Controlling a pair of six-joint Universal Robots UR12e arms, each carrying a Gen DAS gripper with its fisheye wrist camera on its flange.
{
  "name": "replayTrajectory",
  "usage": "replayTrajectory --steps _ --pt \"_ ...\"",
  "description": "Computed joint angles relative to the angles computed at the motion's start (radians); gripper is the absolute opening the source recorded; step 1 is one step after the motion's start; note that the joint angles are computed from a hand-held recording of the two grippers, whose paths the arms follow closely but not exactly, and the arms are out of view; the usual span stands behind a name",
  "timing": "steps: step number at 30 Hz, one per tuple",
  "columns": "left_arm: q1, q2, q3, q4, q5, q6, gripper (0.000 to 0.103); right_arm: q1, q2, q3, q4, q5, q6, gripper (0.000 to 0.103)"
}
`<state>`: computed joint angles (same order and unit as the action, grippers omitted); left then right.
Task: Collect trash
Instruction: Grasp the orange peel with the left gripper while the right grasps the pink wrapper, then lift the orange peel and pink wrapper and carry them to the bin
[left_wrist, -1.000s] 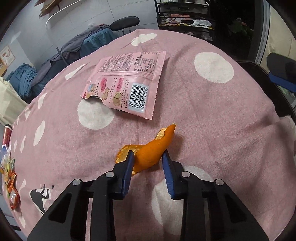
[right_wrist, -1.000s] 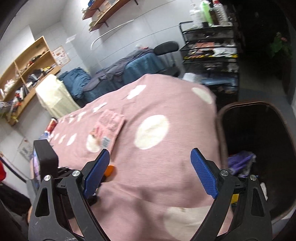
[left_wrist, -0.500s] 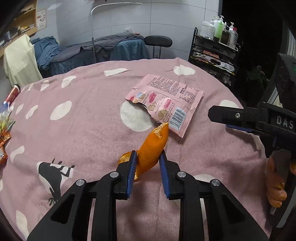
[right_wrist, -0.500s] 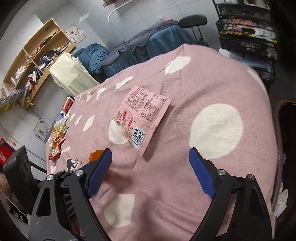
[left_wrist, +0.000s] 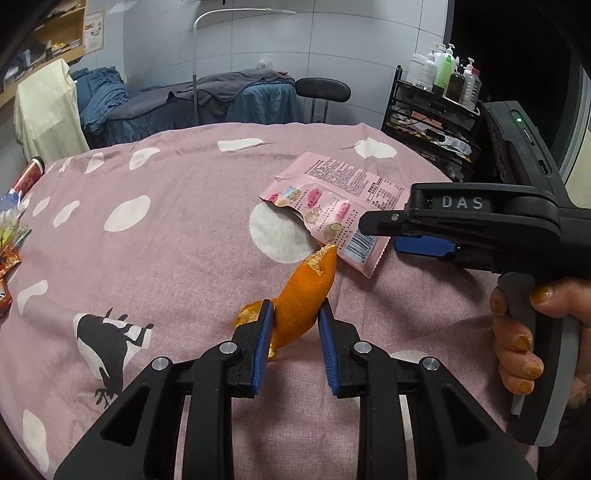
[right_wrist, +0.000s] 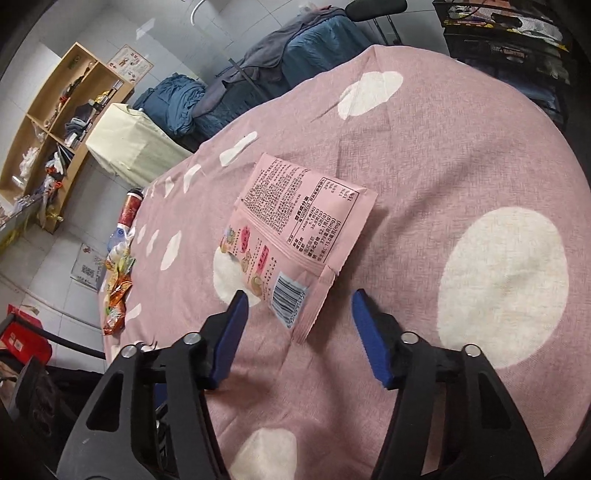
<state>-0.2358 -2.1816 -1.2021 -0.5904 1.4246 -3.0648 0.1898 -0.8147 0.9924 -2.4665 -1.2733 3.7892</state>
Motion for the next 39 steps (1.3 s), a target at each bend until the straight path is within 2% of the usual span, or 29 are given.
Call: replayTrajectory --steps 3,5,8,12,14,19,21,28,35,39 --pt "0.002 0.002 -0.004 0.003 -0.005 -0.008 0.025 0.002 0.021 -0.026 0.015 0.001 0.025 0.047" --pt "0.003 0.002 -0.004 0.005 -0.009 -0.012 0.025 0.002 0.034 -0.04 0.011 0.007 0.04 0.036" --pt "0.003 0.001 -0.003 0.002 -0.01 -0.011 0.025 0.0 0.048 -0.049 -0.009 0.025 0.05 0.026" --pt "0.002 0.001 -0.003 0.004 -0.005 -0.008 0.025 0.001 0.043 -0.029 -0.077 0.024 0.056 0.017" --pt "0.003 0.001 -0.005 0.008 -0.006 -0.009 0.025 0.004 0.034 -0.016 -0.11 0.006 0.04 0.013" --pt "0.001 0.003 -0.008 0.023 0.011 -0.009 0.025 0.012 -0.005 0.032 -0.181 -0.034 -0.003 0.009" --pt "-0.002 0.004 -0.01 0.032 0.024 -0.006 0.025 0.012 -0.023 0.057 -0.203 -0.043 -0.018 0.003" --pt "-0.012 0.013 -0.02 0.054 0.039 0.014 0.025 0.021 -0.108 0.172 -0.288 -0.153 -0.098 0.003" --pt "-0.022 0.029 -0.038 0.079 0.022 0.023 0.025 0.01 -0.19 0.311 -0.399 -0.195 -0.085 0.003" --pt "-0.03 0.036 -0.045 0.091 0.006 0.032 0.025 0.011 -0.236 0.379 -0.441 -0.268 -0.082 0.003"
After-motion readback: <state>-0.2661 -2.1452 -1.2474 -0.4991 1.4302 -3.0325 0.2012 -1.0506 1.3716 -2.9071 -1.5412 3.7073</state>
